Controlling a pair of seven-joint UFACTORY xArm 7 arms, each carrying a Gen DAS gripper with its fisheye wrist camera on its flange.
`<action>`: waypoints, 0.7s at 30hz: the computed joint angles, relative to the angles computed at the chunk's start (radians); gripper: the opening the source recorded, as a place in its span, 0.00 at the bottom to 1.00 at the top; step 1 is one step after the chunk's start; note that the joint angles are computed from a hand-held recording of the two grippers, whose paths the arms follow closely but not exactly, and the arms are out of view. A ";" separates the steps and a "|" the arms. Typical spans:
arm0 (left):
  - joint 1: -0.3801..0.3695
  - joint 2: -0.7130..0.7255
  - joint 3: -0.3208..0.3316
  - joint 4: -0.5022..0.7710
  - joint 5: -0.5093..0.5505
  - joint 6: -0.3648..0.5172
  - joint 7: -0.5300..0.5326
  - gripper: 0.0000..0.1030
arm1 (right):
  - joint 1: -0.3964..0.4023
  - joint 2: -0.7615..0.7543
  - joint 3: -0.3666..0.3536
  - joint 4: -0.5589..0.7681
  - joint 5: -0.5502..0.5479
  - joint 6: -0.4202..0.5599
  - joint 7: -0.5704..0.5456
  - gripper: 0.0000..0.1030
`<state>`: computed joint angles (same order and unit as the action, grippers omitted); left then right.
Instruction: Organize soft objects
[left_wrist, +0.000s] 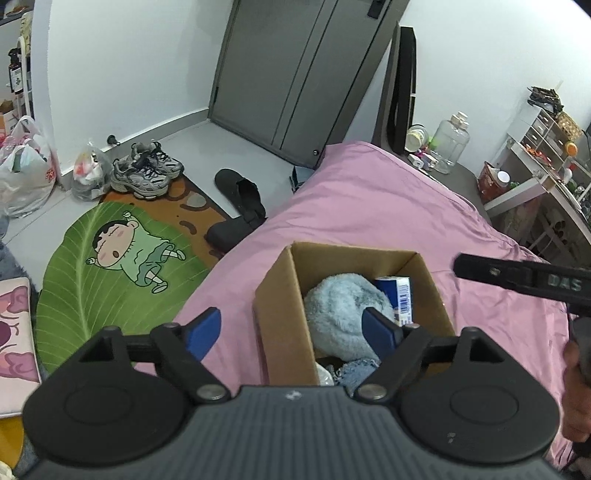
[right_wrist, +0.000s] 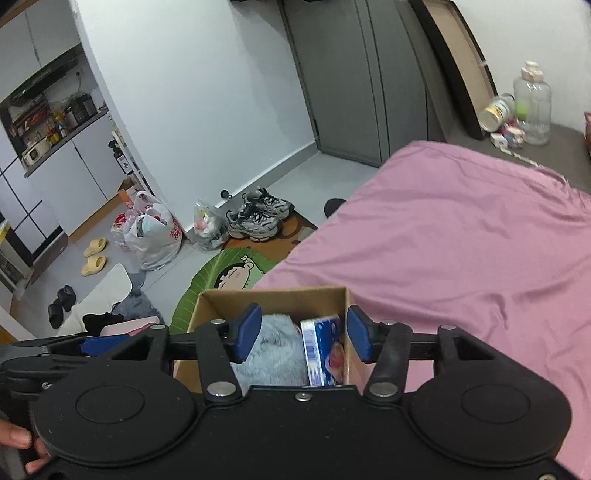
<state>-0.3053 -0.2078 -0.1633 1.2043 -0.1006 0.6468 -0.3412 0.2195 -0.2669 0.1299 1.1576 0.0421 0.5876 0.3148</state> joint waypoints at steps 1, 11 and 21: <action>-0.001 -0.001 0.002 -0.002 -0.006 -0.002 0.001 0.82 | 0.005 -0.007 -0.006 -0.002 0.015 0.010 -0.006 0.51; -0.011 -0.031 -0.009 -0.014 -0.009 -0.015 -0.031 0.97 | 0.001 -0.087 -0.008 -0.025 0.028 0.073 -0.018 0.72; -0.029 -0.112 -0.014 -0.020 -0.033 0.057 -0.032 1.00 | 0.002 -0.196 -0.015 -0.068 0.056 0.128 -0.014 0.85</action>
<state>-0.3340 -0.3202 -0.1777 1.1847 -0.1339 0.7042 -0.3734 0.2210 -0.4632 0.1144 1.0899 0.0977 0.7160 0.3012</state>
